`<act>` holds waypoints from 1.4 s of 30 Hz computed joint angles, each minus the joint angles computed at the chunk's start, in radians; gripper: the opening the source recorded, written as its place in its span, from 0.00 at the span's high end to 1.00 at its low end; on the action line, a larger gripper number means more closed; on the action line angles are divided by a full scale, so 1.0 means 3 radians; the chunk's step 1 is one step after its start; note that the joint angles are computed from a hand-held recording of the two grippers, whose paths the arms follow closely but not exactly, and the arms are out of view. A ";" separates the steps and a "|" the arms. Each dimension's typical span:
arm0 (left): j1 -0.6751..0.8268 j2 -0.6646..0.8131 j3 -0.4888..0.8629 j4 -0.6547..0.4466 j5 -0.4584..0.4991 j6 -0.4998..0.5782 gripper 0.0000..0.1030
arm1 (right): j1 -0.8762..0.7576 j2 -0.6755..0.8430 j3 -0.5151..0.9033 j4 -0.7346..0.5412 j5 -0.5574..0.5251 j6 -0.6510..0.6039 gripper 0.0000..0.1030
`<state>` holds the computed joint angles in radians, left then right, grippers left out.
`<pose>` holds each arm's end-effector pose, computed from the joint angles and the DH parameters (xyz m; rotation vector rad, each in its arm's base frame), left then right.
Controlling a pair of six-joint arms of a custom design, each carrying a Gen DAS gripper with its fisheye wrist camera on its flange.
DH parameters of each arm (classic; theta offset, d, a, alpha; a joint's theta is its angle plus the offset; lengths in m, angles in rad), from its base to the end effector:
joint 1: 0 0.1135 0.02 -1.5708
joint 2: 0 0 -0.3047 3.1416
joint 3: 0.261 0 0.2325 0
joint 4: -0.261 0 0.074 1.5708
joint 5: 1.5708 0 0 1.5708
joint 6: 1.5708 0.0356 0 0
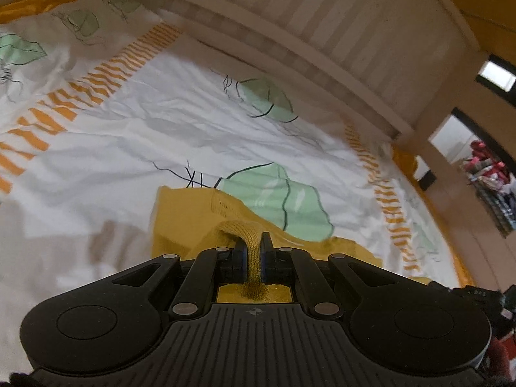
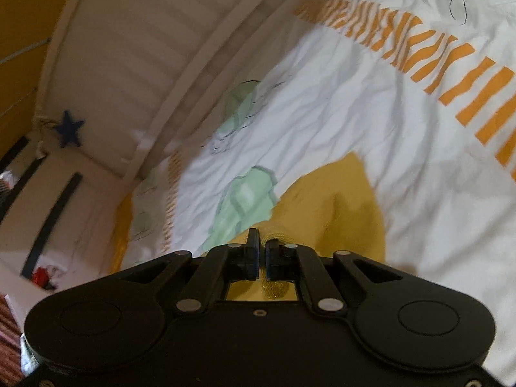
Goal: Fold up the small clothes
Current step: 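Lay the hem over the collar and open both grippers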
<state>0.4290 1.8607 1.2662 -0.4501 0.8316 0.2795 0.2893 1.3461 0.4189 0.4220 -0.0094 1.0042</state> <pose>0.3529 0.1325 0.2446 0.1001 2.2927 -0.7308 0.2211 0.0662 0.2138 0.7558 2.0407 0.7814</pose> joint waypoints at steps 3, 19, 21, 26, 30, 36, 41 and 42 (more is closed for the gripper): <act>-0.0209 0.0215 0.0051 0.0277 -0.0245 -0.0168 0.94 | -0.0173 0.0397 0.0087 0.0189 -0.0138 -0.0109 0.89; -0.0405 0.0707 0.0105 0.1320 -0.0770 -0.0646 0.64 | -0.0265 0.0844 0.0277 0.0294 0.0419 -0.0515 0.29; -0.0356 0.0606 0.0030 0.1261 -0.0739 -0.0443 0.64 | -0.0200 0.0754 0.0333 0.0125 0.0529 -0.0657 0.29; -0.0398 0.0398 -0.0234 0.1113 -0.0746 0.0269 0.64 | 0.0160 0.0773 0.0658 -0.0391 0.0739 -0.1083 0.29; -0.0469 0.0361 -0.0375 0.1023 -0.0755 0.0664 0.63 | 0.0427 0.0975 0.0844 -0.0600 0.0847 -0.1278 0.29; -0.0496 0.0620 -0.0232 0.1074 -0.0987 0.0509 0.63 | 0.0597 0.1275 0.0974 -0.0813 0.1023 -0.1397 0.29; -0.0316 0.0783 -0.0181 0.1026 -0.1070 0.0427 0.60 | 0.0621 0.1243 0.0918 -0.0906 0.1188 -0.1492 0.29; -0.0283 0.0764 -0.0198 0.1004 -0.1050 0.0455 0.60 | 0.0639 0.1221 0.0953 -0.1011 0.1242 -0.1447 0.27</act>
<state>0.3441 2.0899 1.2068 -0.1489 0.5167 0.4159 0.4811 1.7123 0.7048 0.1188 0.3632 0.5700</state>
